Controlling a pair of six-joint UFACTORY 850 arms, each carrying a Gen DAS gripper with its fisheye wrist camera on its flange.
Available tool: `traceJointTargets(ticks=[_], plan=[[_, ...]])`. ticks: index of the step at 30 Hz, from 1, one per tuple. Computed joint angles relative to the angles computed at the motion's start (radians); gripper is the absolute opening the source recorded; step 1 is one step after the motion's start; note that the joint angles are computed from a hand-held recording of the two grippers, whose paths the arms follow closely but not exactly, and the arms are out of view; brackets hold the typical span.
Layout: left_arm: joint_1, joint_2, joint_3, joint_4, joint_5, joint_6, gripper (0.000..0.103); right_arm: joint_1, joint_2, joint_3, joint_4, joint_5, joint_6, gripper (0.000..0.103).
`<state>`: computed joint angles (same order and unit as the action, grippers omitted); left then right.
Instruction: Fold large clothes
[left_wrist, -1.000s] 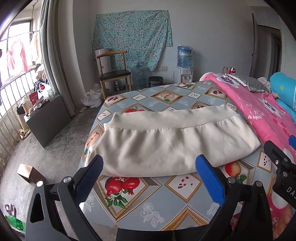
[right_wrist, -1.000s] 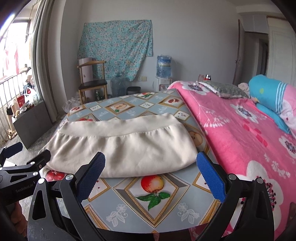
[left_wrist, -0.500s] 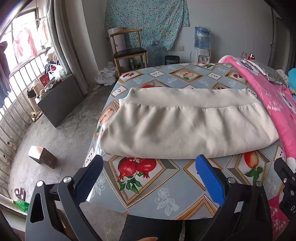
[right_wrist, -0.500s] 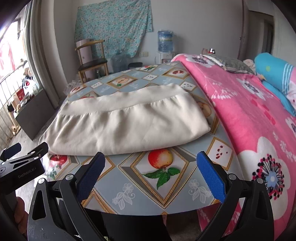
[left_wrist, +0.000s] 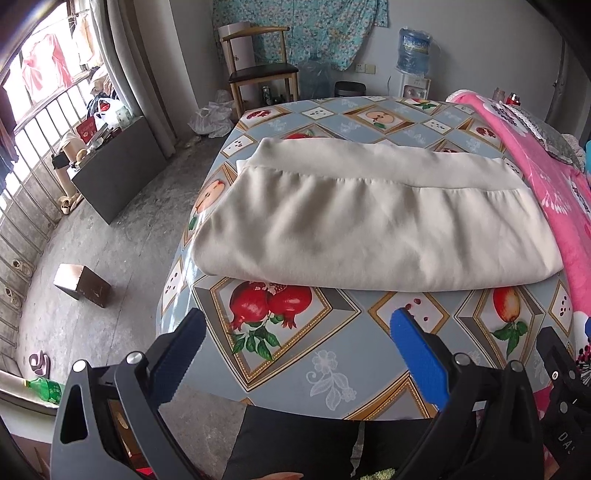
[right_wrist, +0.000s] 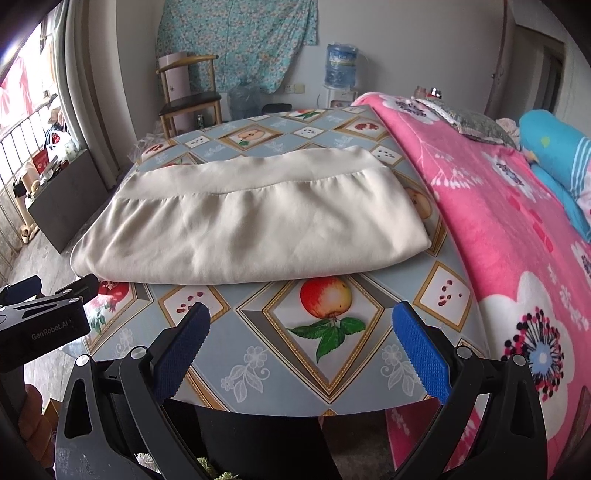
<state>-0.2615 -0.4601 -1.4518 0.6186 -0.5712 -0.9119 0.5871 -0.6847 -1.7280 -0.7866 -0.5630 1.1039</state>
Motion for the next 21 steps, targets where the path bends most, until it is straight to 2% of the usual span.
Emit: traceJointTargets(ticks=[21], plan=[[0.004, -0.02, -0.028, -0.042, -0.007, 0.032, 0.098, 0.002, -0.012, -0.013, 0.003, -0.016, -0.009, 0.096]])
